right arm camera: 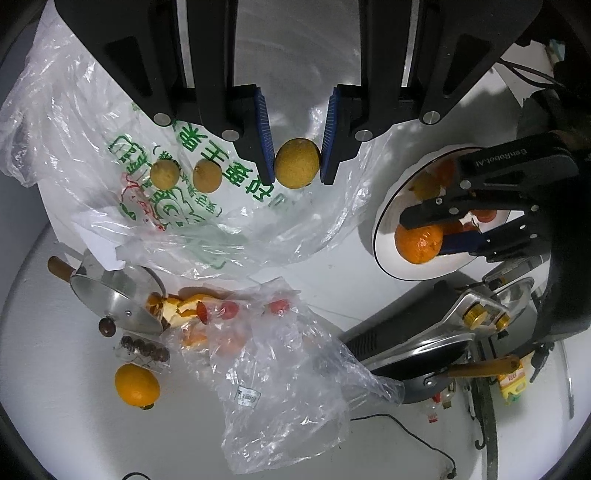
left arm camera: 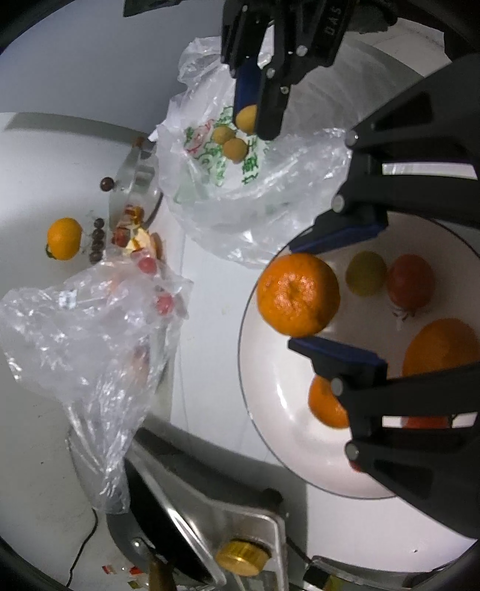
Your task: Organize fruits
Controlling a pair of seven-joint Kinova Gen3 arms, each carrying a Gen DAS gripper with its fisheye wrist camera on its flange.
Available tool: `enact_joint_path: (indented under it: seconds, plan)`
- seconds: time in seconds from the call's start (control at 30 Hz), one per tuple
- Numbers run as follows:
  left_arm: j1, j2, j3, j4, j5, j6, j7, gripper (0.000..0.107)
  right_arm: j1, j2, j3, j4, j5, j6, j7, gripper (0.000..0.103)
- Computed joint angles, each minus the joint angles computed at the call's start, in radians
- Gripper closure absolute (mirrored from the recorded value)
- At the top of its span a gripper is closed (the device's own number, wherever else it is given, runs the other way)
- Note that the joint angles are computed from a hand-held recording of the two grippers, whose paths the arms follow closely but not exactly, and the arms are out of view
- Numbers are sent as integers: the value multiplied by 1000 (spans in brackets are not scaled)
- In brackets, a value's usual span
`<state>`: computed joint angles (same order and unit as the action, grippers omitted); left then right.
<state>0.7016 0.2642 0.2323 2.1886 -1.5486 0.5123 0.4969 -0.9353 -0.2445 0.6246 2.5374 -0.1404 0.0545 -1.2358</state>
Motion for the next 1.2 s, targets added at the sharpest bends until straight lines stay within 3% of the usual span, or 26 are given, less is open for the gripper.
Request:
enact_joint_path:
  seconds: [0.2, 0.37, 0.6, 0.8, 1.03, 1.2]
  plan:
    - [-15, 9, -10, -6, 1, -44, -8, 60, -69, 19, 74, -1, 1, -9, 2, 76]
    - [-14, 1, -15, 1, -16, -46, 8, 57, -55, 36, 54, -5, 6, -16, -17, 76]
    - [-30, -55, 30, 56, -123, 7, 132, 56, 106, 52, -138, -16, 7, -10, -53, 76]
    - [-51, -112, 70, 109, -148, 65, 186, 55, 241, 52, -313, -27, 8, -12, -87, 76]
    - [-61, -167, 89, 163, -129, 94, 204, 55, 261, 53, -405, -38, 34, -36, -131, 76]
    - [-56, -191, 100, 194, -114, 126, 227, 55, 224, 59, -423, -43, 71, -56, -179, 76]
